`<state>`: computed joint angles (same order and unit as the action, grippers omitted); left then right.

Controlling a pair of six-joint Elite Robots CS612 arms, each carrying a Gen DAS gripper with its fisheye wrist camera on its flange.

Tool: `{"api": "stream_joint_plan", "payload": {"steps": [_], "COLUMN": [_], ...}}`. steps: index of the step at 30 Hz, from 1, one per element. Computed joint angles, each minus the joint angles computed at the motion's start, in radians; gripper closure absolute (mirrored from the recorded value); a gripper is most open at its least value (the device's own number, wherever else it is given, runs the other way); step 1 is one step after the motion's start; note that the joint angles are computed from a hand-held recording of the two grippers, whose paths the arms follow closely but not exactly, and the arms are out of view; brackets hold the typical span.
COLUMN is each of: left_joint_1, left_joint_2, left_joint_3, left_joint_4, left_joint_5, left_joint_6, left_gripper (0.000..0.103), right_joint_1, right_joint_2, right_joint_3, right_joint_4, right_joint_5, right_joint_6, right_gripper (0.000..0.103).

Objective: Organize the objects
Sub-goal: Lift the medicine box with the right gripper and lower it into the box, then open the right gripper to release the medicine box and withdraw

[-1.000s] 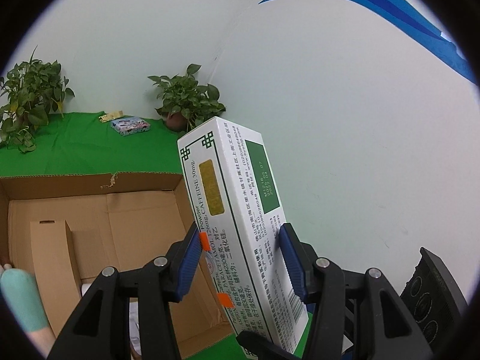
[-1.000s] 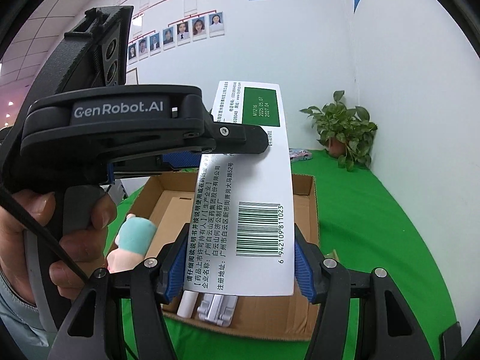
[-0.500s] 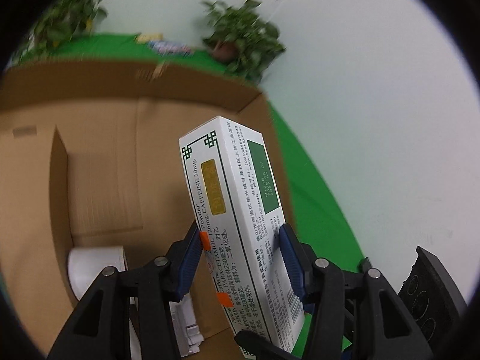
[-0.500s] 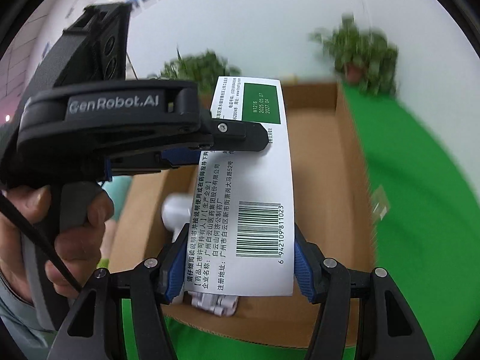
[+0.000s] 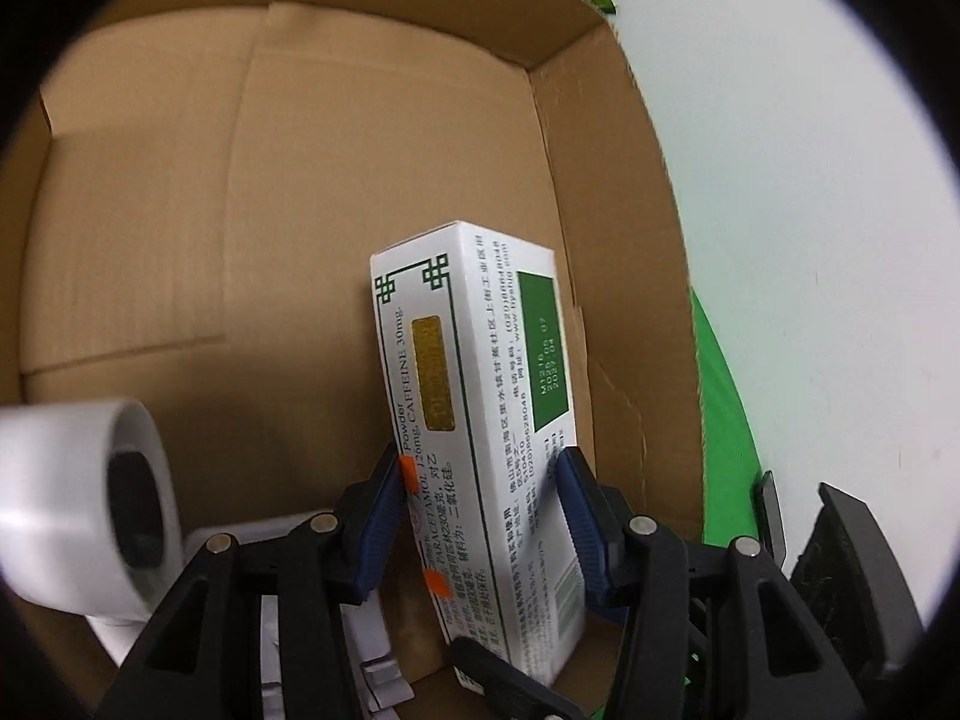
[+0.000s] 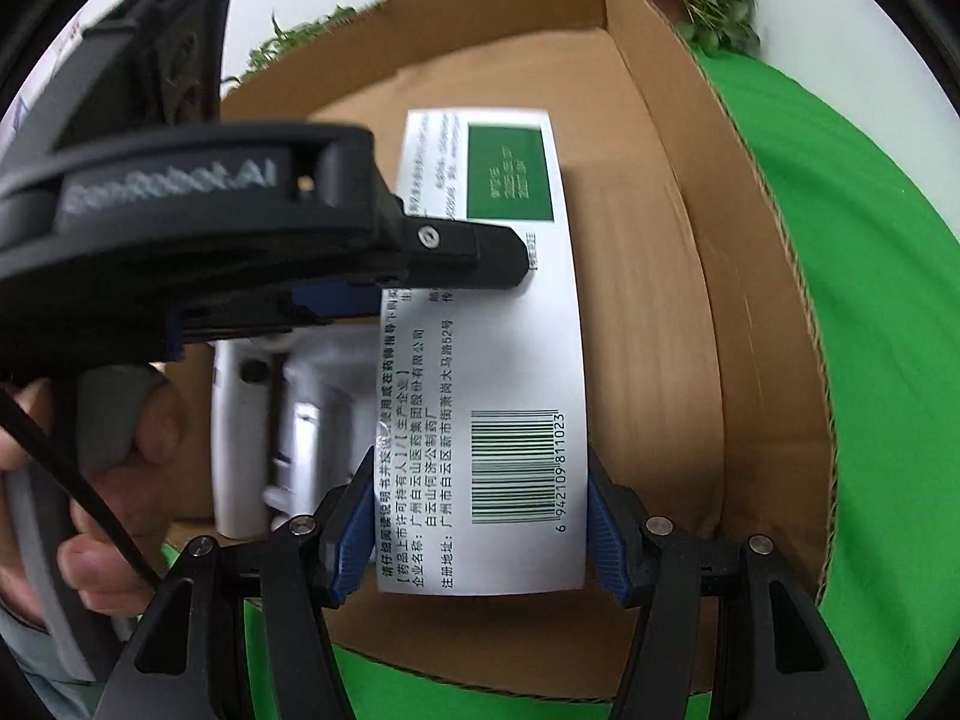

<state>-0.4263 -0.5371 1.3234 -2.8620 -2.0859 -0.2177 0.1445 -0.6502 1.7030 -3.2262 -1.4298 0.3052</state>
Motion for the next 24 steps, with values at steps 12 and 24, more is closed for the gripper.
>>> {"api": "stream_joint_plan", "payload": {"steps": [12,24], "left_joint_1": [-0.010,0.008], "left_joint_2": [-0.075,-0.187], "left_joint_3": [0.101,0.363], "left_joint_4": [-0.090,-0.475], "left_joint_5": [0.175,0.377], "left_joint_6": [0.044,0.036], "left_gripper": [0.053,0.053], "right_joint_1": [0.021,0.031], "right_joint_2": [0.016,0.031], "right_joint_3": [-0.046,-0.087], "right_joint_4": [0.069,0.098], "right_joint_5": [-0.044,-0.036], "right_joint_6": [-0.046,-0.086], "right_gripper": [0.044,0.021]}}
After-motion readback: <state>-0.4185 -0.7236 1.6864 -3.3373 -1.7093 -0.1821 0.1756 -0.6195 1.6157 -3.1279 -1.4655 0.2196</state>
